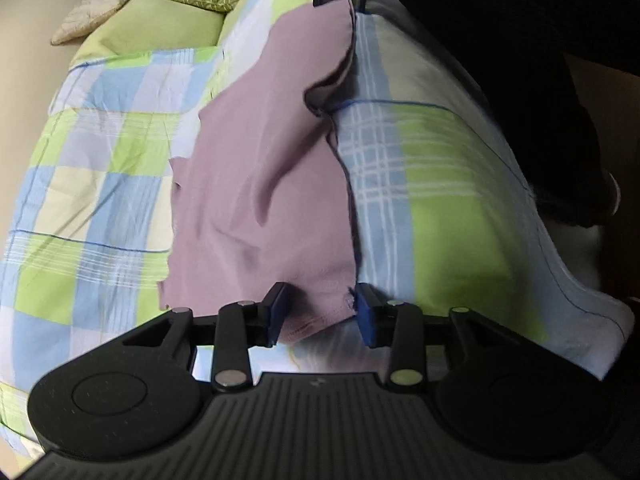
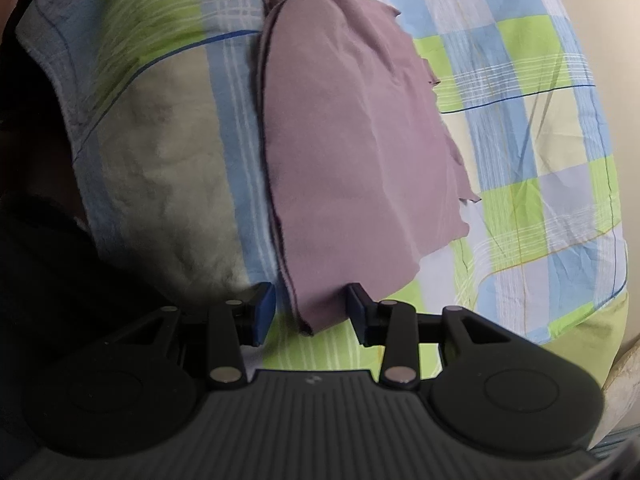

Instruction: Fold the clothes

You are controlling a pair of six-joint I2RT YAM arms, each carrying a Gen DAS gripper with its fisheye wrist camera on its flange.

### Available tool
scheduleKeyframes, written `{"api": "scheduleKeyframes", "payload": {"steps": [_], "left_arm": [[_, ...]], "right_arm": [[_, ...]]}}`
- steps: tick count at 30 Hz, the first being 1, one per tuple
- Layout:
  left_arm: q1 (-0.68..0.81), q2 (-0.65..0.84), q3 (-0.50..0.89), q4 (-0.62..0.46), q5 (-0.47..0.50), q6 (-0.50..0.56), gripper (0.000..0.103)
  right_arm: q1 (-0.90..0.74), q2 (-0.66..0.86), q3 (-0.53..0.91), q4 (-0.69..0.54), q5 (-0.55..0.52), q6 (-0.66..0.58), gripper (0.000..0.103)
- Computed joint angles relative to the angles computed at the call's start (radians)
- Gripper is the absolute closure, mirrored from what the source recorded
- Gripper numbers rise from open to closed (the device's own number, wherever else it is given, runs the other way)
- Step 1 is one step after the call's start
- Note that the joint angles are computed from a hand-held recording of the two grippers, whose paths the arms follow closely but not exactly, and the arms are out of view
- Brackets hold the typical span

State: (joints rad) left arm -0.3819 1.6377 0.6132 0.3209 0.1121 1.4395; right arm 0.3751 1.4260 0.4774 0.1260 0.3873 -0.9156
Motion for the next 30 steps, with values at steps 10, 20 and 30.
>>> {"api": "scheduleKeyframes", "payload": {"steps": [10,20,30], "left_arm": [[0.035,-0.026,0.041,-0.078,0.051,-0.085,0.097],[0.124,-0.102,0.095,-0.317,0.151,-0.139,0.099],[0.178,-0.132,0.139,-0.459,0.195,-0.145,0.100]], "right_arm": [[-0.009,-0.007,-0.036,0.070,-0.006,-0.083,0.100],[-0.083,-0.250,-0.076,-0.116,-0.045,-0.021,0.103],[-0.123,-0.324,-0.081,-0.194,-0.071,-0.011,0.103]]}}
